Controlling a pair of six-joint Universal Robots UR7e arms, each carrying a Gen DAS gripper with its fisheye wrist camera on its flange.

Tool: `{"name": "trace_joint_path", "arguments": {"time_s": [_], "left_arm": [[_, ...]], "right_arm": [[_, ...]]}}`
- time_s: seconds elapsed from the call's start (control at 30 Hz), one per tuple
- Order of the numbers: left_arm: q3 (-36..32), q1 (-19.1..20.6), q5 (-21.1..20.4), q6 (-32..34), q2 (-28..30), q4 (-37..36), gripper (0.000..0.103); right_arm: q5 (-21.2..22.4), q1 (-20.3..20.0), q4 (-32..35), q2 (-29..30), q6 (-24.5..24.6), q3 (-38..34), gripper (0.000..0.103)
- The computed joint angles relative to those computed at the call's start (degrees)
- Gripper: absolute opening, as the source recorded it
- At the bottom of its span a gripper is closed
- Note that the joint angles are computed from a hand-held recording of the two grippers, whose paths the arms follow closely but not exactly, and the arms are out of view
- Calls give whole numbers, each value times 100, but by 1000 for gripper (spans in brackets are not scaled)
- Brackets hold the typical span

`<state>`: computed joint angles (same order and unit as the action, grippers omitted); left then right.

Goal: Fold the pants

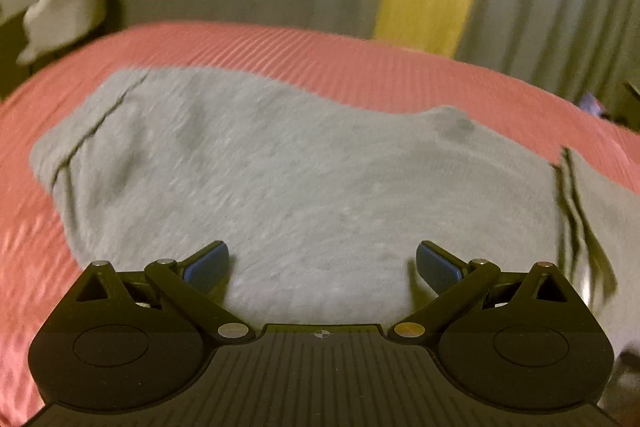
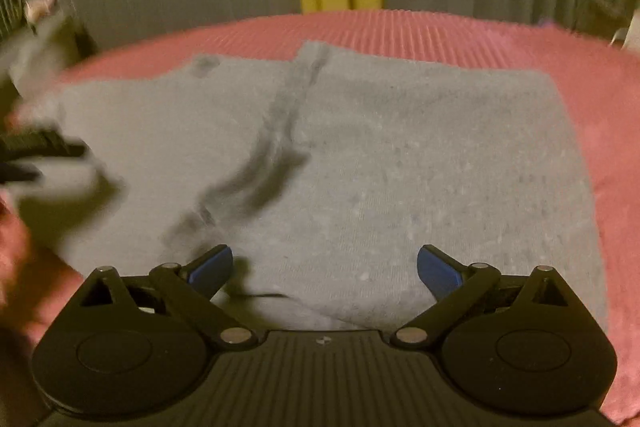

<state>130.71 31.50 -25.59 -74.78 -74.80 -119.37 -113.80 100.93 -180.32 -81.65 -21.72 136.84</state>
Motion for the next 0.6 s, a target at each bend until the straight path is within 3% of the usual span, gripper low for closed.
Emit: {"name": "trace_joint_path", "arguments": {"time_s": [0.07,0.17,0.27,0.33,0.37,0.43,0.57,0.6], "left_arm": [[119,-161,59,956,144,-830,103],[83,-267,-188,2469,548,-2192,103],[-150,-87,-1040,3491,974,-3455,103],[-423,134,-1681,3801,1259,-3863,102],[-587,244,-1970,3863,1408,-3948,102],[-880,467,-2547,3940,1643,-4041,102],[-1484,1032,-3708,3866,1988,-3622,101],[-1527,1105,-3789,3892,2032,-3642,93]], "right_arm": [[33,-70,-89,-201,426,-9,99],[-673,-47,-703,-236,699,-30,99],[-1302,-77,-1337,-213,330,-14,99],[-1791,-75,-1741,-81,150,-21,99],[-1748,-175,-1613,-146,419,-36,99],[-1229,-452,-1089,-541,956,-4,99],[-1074,-616,-766,-470,1218,-74,99],[-1037,-622,-724,-482,1212,-37,99]]}}
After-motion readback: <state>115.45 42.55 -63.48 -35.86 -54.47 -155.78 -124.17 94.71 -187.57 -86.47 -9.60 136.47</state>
